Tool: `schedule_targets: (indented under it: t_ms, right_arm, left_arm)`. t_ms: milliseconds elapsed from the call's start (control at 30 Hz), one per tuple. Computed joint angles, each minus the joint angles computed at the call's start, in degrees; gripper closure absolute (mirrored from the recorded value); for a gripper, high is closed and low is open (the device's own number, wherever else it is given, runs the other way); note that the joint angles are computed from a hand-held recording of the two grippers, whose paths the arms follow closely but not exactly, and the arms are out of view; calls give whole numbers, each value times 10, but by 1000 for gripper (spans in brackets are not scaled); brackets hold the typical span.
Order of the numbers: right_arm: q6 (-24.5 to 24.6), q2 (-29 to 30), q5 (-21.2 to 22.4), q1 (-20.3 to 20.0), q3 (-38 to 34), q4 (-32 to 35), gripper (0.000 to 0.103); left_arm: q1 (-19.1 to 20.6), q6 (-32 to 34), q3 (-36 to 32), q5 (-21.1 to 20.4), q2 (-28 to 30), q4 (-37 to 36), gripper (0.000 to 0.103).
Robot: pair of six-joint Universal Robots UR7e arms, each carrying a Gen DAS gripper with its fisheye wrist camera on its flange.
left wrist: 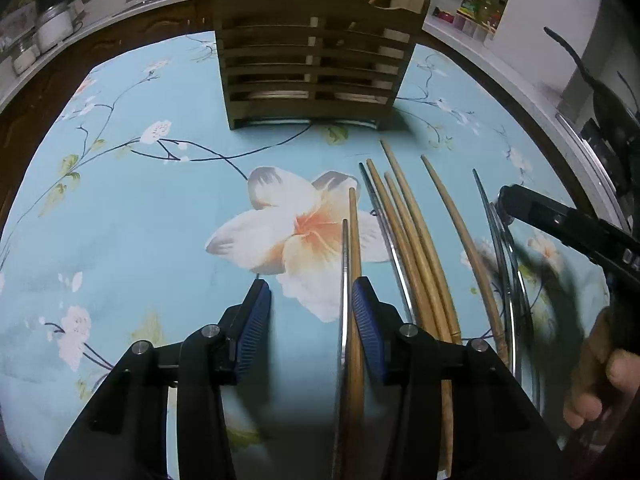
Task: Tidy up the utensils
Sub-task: 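Grasp a metal chopstick with the left tool while the right tool grasps a wooden chopstick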
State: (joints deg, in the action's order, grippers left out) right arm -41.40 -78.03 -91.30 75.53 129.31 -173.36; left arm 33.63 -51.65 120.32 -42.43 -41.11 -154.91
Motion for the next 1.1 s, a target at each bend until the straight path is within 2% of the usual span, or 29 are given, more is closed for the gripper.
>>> schedule_targets:
  t_ms: [100,167,267,333,400,533,600,700,967,1100]
  right_arm:
    - [-4,20,-17,10,-12,-3,61]
    - [-5,35,-34,17,-21,-6,66]
    - [-4,54,-52,24,-33,-14,68]
    - [-4,66,-68,30,-41,-20,68]
    - [-4,70,-71,30,-45,-18,68]
    - [-7,76,-70,30,-51,-17,68]
    - [-9,83,-77,31,-53,-21,69]
    - [-12,93,-84,32,-56,-28,73]
    - [-13,95,-90,32,-65,-18,80]
    - [-19,100,-96,36,-65,-28,80]
  left_arm:
    - [4,-16,3,9,-11,27,59]
    - [13,-10,4,-5,-19,18,62]
    - [19,-2,-8,-13,-18,28,62]
    - [24,15,-10,-30,-17,5,62]
    - [26,30,-10,-47,-14,-14,62]
    - [27,38,-11,-52,-13,-17,62]
    - [24,41,-21,-34,-5,4,61]
    - [25,48,-29,-30,0,12,61]
    - [38,66,-5,-57,-18,-38,66]
    - [33,65,-11,-38,-15,-10,71]
